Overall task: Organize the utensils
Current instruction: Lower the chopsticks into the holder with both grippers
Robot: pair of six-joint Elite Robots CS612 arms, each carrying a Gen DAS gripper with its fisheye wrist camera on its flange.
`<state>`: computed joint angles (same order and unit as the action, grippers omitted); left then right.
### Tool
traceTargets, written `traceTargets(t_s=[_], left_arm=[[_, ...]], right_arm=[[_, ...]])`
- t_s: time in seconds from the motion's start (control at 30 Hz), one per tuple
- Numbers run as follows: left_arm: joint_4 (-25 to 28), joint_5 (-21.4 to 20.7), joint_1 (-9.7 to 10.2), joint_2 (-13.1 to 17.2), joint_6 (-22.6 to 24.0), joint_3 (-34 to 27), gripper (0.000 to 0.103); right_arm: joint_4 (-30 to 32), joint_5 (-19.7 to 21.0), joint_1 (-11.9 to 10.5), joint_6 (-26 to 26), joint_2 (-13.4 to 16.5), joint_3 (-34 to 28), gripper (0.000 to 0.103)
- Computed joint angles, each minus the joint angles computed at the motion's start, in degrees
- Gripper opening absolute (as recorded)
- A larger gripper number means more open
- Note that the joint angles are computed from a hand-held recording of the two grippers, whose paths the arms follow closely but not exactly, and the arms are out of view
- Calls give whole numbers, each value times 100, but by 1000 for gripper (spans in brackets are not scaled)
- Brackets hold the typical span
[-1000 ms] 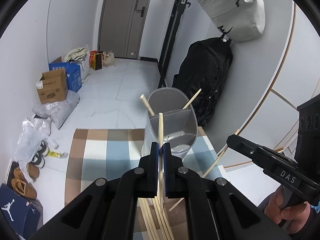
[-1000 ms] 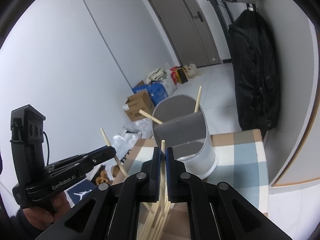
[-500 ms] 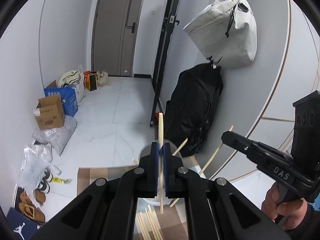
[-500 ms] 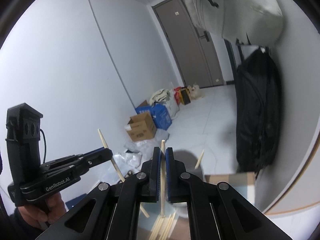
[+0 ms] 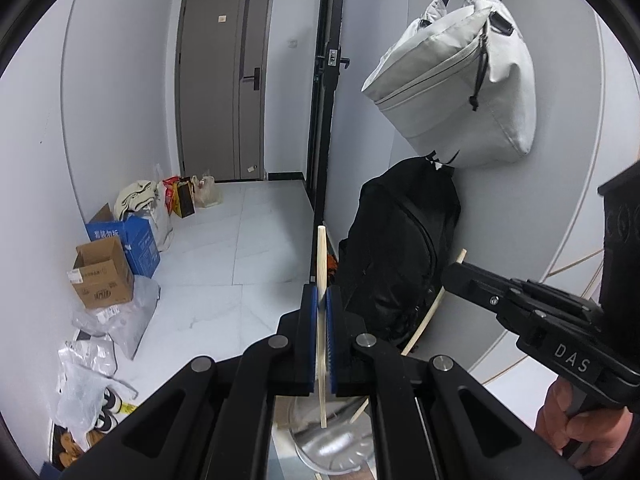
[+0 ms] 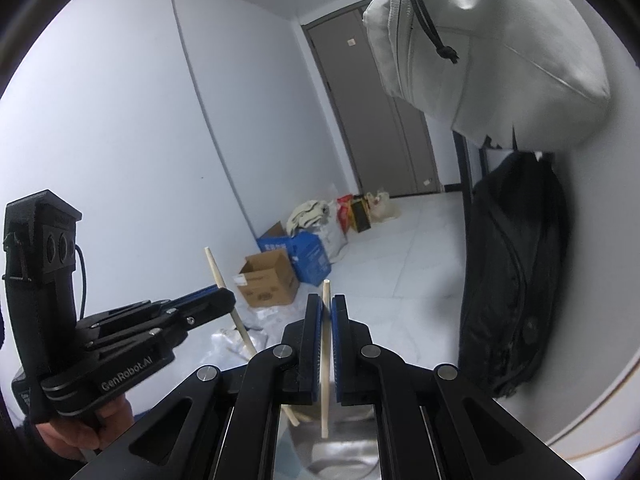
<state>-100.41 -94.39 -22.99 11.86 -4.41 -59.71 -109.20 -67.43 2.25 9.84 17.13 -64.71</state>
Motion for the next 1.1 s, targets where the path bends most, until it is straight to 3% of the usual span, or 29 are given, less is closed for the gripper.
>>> traceTargets(t_s=[0.33,0.77,0.9,1.1], left_arm=[[-349,-162,57,0,-119,360,0],[-689,-405,61,178,-94,330,0],[-593,-403,32,257,176,242,0],[-303,-772,93,231,299,260,0]], right_arm=[[-344,-142,18,-118,-187,612,4],[-402,-148,29,-297,-87,749,4],[-269,-96,39,-345,-44,731,4],[26,34,41,-482,0,686,4]])
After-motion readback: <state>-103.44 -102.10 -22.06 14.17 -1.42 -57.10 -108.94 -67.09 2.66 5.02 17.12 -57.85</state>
